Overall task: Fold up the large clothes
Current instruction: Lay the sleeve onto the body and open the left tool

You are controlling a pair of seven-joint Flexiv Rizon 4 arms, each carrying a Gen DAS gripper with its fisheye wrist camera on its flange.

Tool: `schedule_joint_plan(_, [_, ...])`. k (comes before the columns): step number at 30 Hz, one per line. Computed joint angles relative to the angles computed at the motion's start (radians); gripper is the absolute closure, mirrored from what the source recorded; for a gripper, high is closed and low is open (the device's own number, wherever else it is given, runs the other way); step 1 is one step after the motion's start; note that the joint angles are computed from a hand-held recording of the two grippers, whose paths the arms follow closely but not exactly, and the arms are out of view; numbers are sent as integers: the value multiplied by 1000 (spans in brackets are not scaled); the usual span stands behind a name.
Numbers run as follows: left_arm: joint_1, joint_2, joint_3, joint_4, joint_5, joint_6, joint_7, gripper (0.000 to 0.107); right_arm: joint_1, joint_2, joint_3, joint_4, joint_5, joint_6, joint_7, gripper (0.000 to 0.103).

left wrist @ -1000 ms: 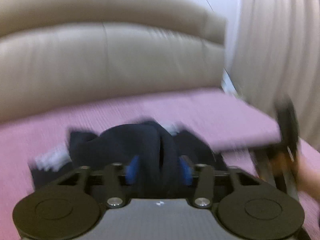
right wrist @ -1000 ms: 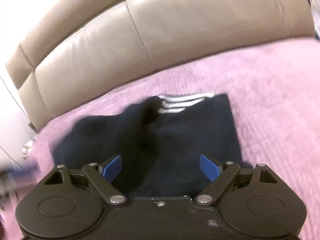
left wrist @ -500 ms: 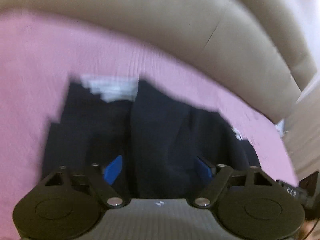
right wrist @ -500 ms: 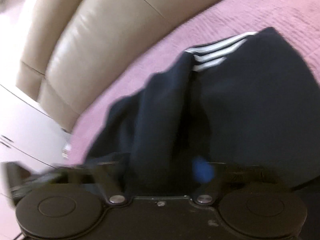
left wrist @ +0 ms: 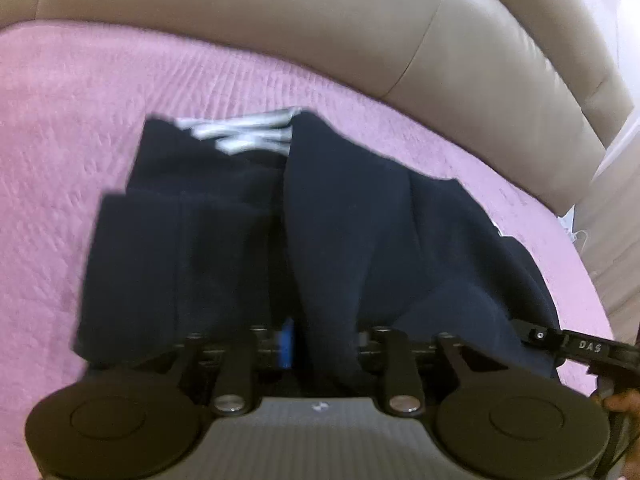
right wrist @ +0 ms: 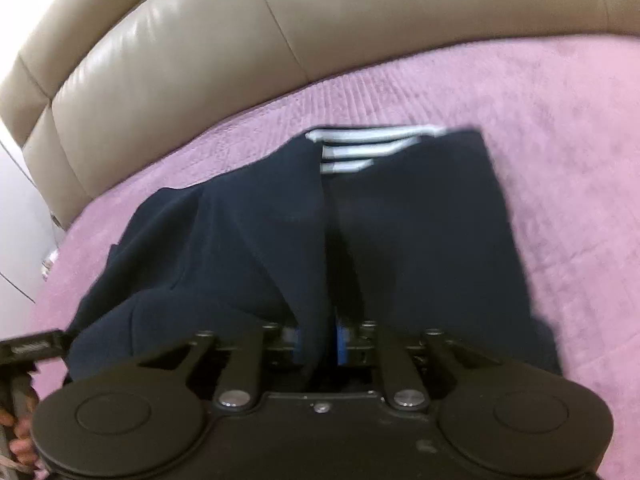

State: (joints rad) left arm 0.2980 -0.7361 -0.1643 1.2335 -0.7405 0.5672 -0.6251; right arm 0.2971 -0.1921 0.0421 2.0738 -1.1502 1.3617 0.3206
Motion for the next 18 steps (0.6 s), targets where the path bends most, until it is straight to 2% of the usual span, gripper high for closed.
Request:
schedule_joint_plan(1, [3,24,-4,27,-11,37,35,51,6,24,29,-12,43,-87,-61,35])
schedule_joint_plan(2, [12,48,-22,65,-44,78,95,47,24,43,26,-20,21,-130,-71,30])
schedule_joint_plan(3, [27,72,-42,93,-81,97,163,38,24,60,25,-24,-33,-134,-65,25])
schedule_joint_plan(4, [41,99,-61,126,-124,114,248,28,16,69,25,-33,-95,-107,-61,22])
schedule_joint_plan(5, [43,116,-72,147,-155,137,337,24,4,62,26,-52,-141,-42,-83,22])
schedule_joint_plan(6, [36,138,-78,169,-177,170,434,21,-4,44,34,-72,-134,21,-146,22])
schedule_joint_plan(7, [26,160,-84,200,-203,209,538,20,-3,27,56,-85,-61,55,-255,20])
schedule_joint_plan(8, [18,178,-84,223,-215,218,615,20,4,2,90,-102,63,54,-389,20])
schedule_joint_plan(9, [7,184,-71,225,-198,190,641,19,8,-23,140,-125,220,16,-543,20])
schedule_joint_plan(10, [-6,183,-47,217,-163,150,627,17,13,-46,191,-157,352,-69,-669,20])
schedule_joint_plan(11, [-27,169,-18,196,-110,113,584,17,29,-61,216,-185,426,-178,-737,20])
schedule_joint_plan(12, [-46,153,7,178,-64,98,539,14,46,-69,218,-194,452,-250,-760,20])
schedule_joint_plan(13, [-77,132,44,159,-6,108,475,7,71,-71,197,-181,488,-273,-789,21])
schedule_joint_plan(14, [-107,99,80,131,85,135,384,4,69,-74,187,-144,464,-232,-788,21])
schedule_joint_plan(15, [-109,57,94,89,111,98,317,4,76,-65,144,-89,376,-142,-735,21])
schedule_joint_plan(16, [-84,33,74,75,73,62,280,4,94,-62,91,-58,308,-79,-662,20])
schedule_joint_plan(18, [-65,50,36,116,72,119,336,4,128,-61,55,-57,281,-86,-615,20])
